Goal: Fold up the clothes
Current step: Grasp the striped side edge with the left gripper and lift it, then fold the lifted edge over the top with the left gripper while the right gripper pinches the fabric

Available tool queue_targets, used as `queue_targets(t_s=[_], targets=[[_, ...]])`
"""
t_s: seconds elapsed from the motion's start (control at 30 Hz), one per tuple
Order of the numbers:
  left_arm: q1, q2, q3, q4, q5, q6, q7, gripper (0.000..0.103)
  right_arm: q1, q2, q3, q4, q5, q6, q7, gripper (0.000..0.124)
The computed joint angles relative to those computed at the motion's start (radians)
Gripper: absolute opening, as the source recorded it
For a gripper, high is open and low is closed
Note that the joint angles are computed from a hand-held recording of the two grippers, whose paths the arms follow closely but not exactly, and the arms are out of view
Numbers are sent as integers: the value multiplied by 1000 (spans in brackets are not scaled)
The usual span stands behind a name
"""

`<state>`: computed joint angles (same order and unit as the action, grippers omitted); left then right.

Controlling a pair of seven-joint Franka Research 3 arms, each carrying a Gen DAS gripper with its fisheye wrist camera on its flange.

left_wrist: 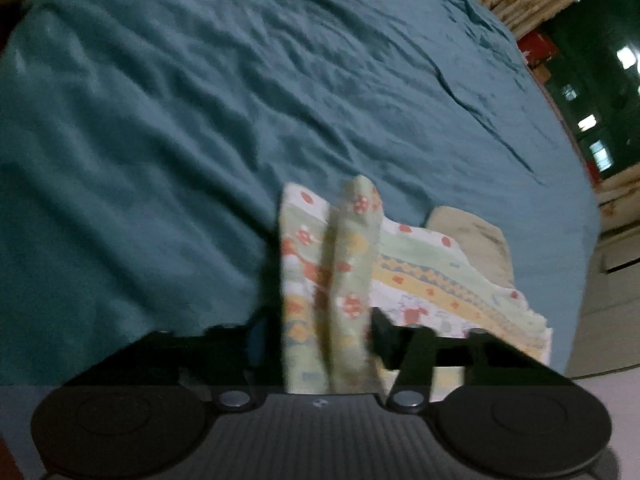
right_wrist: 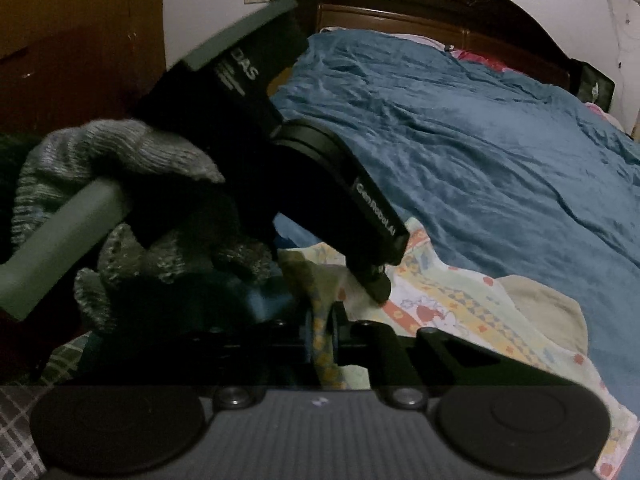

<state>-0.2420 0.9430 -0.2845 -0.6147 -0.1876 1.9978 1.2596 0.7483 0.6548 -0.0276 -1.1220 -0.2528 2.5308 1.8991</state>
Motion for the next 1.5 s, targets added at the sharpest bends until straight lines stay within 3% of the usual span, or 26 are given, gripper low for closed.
queue_targets(t_s=[0.1, 0.3, 0.43, 0.5, 0.57, 0.67, 0.73, 0.97, 1.1, 1.33, 1.5], targets=[[13, -18, -15, -47, -23, 33, 18, 18, -13, -10, 16, -19, 23, 21, -11, 8], [22, -69, -19, -140, -29, 96, 61, 14, -14, -77, 1, -117, 31, 47, 42, 10], [17, -88, -13, -170, -17, 118, 68, 14, 5, -167, -53, -248, -56, 52, 185, 16], [13, -93, -9, -176, -7, 123, 69, 14, 19, -216, -86, -315, -135, 24, 287, 26], [10, -94, -7, -175, 0, 124, 66, 14, 17, -260, -102, -377, -193, 3, 372, 27], [6, -96, -4, -176, 9, 123, 61, 14, 11, -317, -122, -460, -282, -34, 503, 42], [3, -100, -2, -179, 18, 123, 65, 14, 1, -349, -128, -506, -332, -60, 583, 43], [1, -109, 0, -188, 34, 124, 79, 14, -46, -435, -110, -619, -470, -123, 839, 51], [-8, -94, 6, -162, 45, 109, 76, 14, -107, -488, -71, -699, -465, -51, 902, 54], [-10, -116, 7, -200, 59, 139, 101, 14, -214, -461, 17, -689, -386, 24, 919, 53], [-7, -146, 3, -247, 66, 178, 135, 13, -241, -442, 34, -689, -345, 53, 968, 49]])
